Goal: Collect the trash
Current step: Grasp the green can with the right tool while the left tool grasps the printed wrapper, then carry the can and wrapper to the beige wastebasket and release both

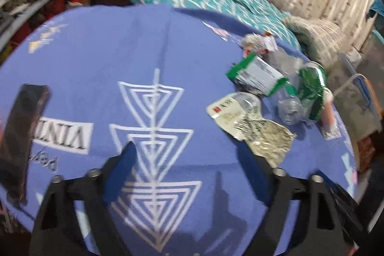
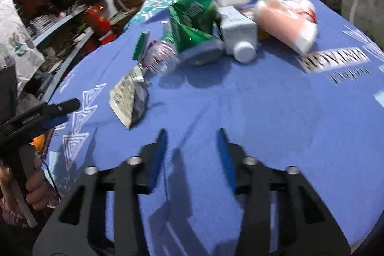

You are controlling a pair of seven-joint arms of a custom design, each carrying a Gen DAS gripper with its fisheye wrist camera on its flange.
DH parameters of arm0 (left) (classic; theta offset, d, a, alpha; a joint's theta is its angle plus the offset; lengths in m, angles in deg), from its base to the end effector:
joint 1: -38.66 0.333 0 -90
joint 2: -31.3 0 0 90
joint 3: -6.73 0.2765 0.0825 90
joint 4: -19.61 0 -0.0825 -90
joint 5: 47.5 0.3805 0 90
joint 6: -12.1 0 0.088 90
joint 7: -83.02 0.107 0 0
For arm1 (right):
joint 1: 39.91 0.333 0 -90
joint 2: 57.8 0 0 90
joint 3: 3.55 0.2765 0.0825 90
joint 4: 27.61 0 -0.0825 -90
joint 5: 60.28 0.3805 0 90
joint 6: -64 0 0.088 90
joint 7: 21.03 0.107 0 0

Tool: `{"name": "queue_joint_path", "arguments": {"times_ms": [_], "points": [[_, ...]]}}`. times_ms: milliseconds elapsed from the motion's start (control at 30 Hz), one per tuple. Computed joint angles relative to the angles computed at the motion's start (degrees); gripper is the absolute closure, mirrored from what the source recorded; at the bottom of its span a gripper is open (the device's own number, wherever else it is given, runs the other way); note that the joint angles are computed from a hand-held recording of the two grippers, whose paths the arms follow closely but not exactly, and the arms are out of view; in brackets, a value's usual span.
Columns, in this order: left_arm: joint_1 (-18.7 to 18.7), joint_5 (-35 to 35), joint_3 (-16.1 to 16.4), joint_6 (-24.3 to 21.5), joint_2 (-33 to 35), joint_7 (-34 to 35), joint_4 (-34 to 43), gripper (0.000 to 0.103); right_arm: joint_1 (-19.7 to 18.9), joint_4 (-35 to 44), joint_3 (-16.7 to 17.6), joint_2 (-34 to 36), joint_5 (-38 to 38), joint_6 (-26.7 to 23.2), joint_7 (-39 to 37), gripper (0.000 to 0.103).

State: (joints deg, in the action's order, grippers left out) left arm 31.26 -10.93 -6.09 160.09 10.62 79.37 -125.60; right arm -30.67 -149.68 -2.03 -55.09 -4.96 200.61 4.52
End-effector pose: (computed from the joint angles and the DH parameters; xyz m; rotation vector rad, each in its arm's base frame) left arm 0.4301 -0.1687 0.4022 -2.4463 0.9975 -0.6306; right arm 0.5541 0.1132 0.3727 -2.1478 1.0645 0.0599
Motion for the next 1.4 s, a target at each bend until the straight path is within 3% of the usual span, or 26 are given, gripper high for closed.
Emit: {"name": "queue_joint_path", "arguments": {"times_ms": [67,133,267,300,367,400,467,500,533,567,600,667,700,800,900,933,1000,1067,1133,1167,1200,1233,1333,1400], "points": [[-0.24,-1.54,1.88,5.28,1.2,1.76,-0.2,0.036,0.21,3.34,0.29,2.27,1.16,1.92,0.15,0.065],[-0.17,-2.82,2.6,8.62,3.85,4.1,1.53,0.039,-0.18,7.55,0.44,4.72,1.41,0.49,2.36,0.065],[0.61,-1.75,1.27,4.85,11.72,6.83,10.71,0.037,0.12,14.73,2.14,9.03,2.25,2.18,3.21,0.06],[0.37,-2.83,1.66,5.21,14.2,8.51,13.17,0.033,0.45,16.34,2.71,10.16,2.33,3.23,3.05,0.049],[0.21,-1.83,1.57,2.33,18.22,9.55,17.82,0.023,1.31,19.28,3.3,12.5,0.09,4.71,5.06,0.041],[-0.21,-0.78,1.3,-1.34,20.88,9.74,21.17,0.021,1.2,21.58,3.5,14.15,-1.09,2.68,6.55,0.041],[-0.92,-1.61,1.52,-3.38,23.59,11.37,24.03,0.021,0.55,24.15,3.89,16.21,-2.27,-0.15,7.87,0.048],[-1.25,-1.55,1.65,-3.59,24.44,11.81,24.72,0.024,-0.55,23.97,4.69,16.06,-0.2,-1.1,5.24,0.065],[-1.72,0.12,1.83,-3.54,24.9,10.73,24.84,0.027,-0.99,22.75,5.06,14.98,0.92,-0.78,3.05,0.072],[-1.87,1.2,2.1,-1.81,24.35,9.8,23.73,0.04,-1.17,20.42,5.13,13.07,1.8,0.43,0.88,0.083],[-1.8,1.89,2.37,0.54,23.6,9.34,22.33,0.051,-1.51,18.08,5.05,11.27,3.26,0.94,-0.9,0.085],[-2.13,2.67,2.2,-0.4,20.95,9.34,19.64,0.078,-2.52,14.77,4.09,8.89,5.61,-0.06,-3.59,0.086],[-1.92,2.23,2.34,1.02,19.77,9.95,17.92,0.084,-2.77,13.49,3.51,8.12,6.3,0.01,-4.63,0.086],[-1.31,0.28,2.76,7.87,13.71,11.81,9.54,0.084,-5.03,10.47,0.89,6.77,7.78,-3.23,-5.92,0.085],[-1.48,-2.05,2.22,7.32,9.8,13.32,6.0,0.08,-6.98,9.58,-0.77,6.63,9.14,-6.83,-4.79,0.084],[-1.53,-2.68,1.87,6.74,8.87,12.9,5.4,0.072,-7.69,9.59,-1.22,6.71,9.44,-8.47,-4.35,0.083],[-1.32,-2.94,0.94,4.67,6.55,10.6,4.25,0.026,-8.78,9.89,-1.69,6.97,10.45,-11.24,-3.79,0.082],[-0.36,0.64,-1.18,2.34,4.65,5.1,4.07,0.018,-9.15,10.18,-1.7,7.09,11.07,-12.38,-3.31,0.082],[-1.41,-0.68,-1.22,-1.07,5.93,6.21,6.43,0.018,-9.36,10.82,-1.68,7.73,11.49,-13.11,-1.92,0.075],[-1.8,-0.98,-1.31,-2.7,6.82,6.62,7.71,0.018,-9.54,10.7,-1.63,7.8,12.06,-13.39,-1.72,0.059],[-2.16,-0.95,-1.41,-4.06,8.17,7.3,9.2,0.016,-9.7,10.84,-1.55,8.02,12.88,-13.77,-1.17,0.036],[-2.72,-1.1,-1.5,-5.72,10.15,8.99,11.3,0.016,-9.88,10.47,-1.33,7.87,14.64,-13.94,-1.54,0.031],[-4.09,0.49,-2.03,-12.4,15.81,12.0,17.37,0.018,-9.52,11.32,-0.92,8.53,15.59,-13.89,-1.99,0.031],[-5.05,-0.83,-1.67,-16.62,19.28,15.9,20.35,0.047,-8.45,13.96,-0.54,10.7,13.32,-12.09,1.39,0.031]]}}
